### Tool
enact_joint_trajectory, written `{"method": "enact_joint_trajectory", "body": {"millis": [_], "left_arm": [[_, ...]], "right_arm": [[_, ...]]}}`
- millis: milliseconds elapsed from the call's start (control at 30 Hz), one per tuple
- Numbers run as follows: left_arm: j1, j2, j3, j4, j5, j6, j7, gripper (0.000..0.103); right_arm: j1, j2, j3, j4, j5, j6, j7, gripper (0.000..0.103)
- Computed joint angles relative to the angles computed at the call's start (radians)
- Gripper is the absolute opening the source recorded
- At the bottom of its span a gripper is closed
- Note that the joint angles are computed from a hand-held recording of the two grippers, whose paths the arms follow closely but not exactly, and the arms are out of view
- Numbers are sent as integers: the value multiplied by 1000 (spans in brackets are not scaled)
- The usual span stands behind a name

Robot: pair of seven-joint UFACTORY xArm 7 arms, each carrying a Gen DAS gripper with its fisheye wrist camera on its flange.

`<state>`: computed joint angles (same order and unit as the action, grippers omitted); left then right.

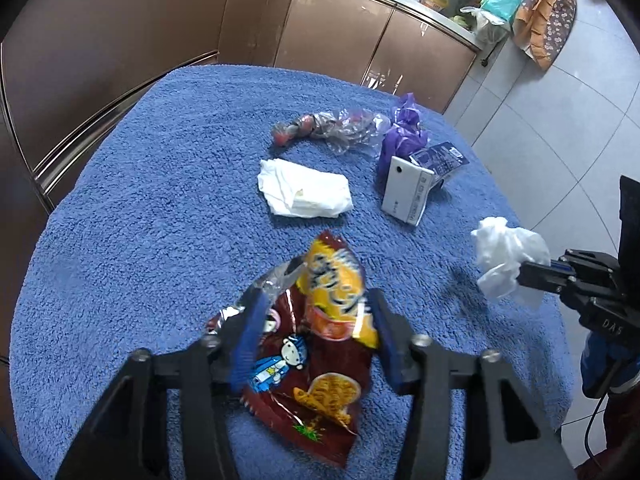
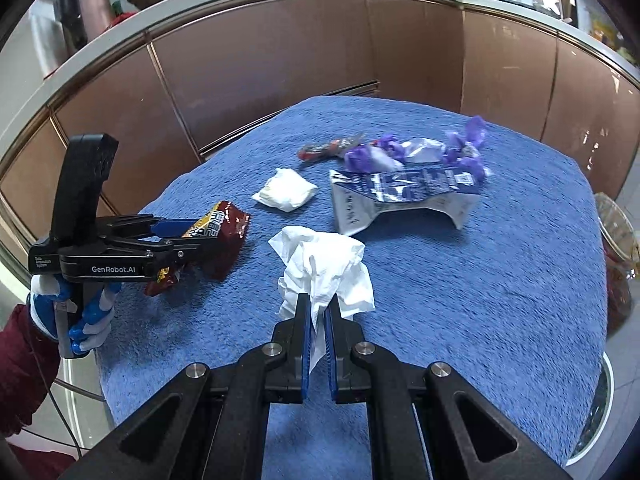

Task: Collect trash
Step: 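Grasp the brown snack bag with the left tool while the right tool grasps a tissue, then carry bag and tissue to the white bin and open both tools over it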

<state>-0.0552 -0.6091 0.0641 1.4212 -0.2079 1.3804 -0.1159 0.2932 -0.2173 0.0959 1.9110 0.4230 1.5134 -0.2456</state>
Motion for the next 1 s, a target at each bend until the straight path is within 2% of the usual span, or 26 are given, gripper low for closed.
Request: {"method": "enact_joint_trajectory", "body": {"millis": [133,167,400,700,900,1000], "left_arm": [[1,2,-14,10,10,1,-9,22],[2,2,-18,12,16,-1,-11,14],[15,6,-35,72,47,-14,-59,12],[-12,101,-77,261,65,23,-93,12],[-61,252,-152,452,63,33,-134,12],[-98,370,-215,593,93,46,-168,12]], "right_arm": [[-13,-27,-22,-17,12,-2,-2,7],[-17,-34,-28,-21,16,-3,-3,7],[-45,-86,-81,-51,44,-16,-13,7],[-95,-131,-177,-62,88,-44,-17,7],[-147,-158,-266,-81,104,-69,-22,7],[-175,-162,-304,-89,106,-85,-23,7]]}}
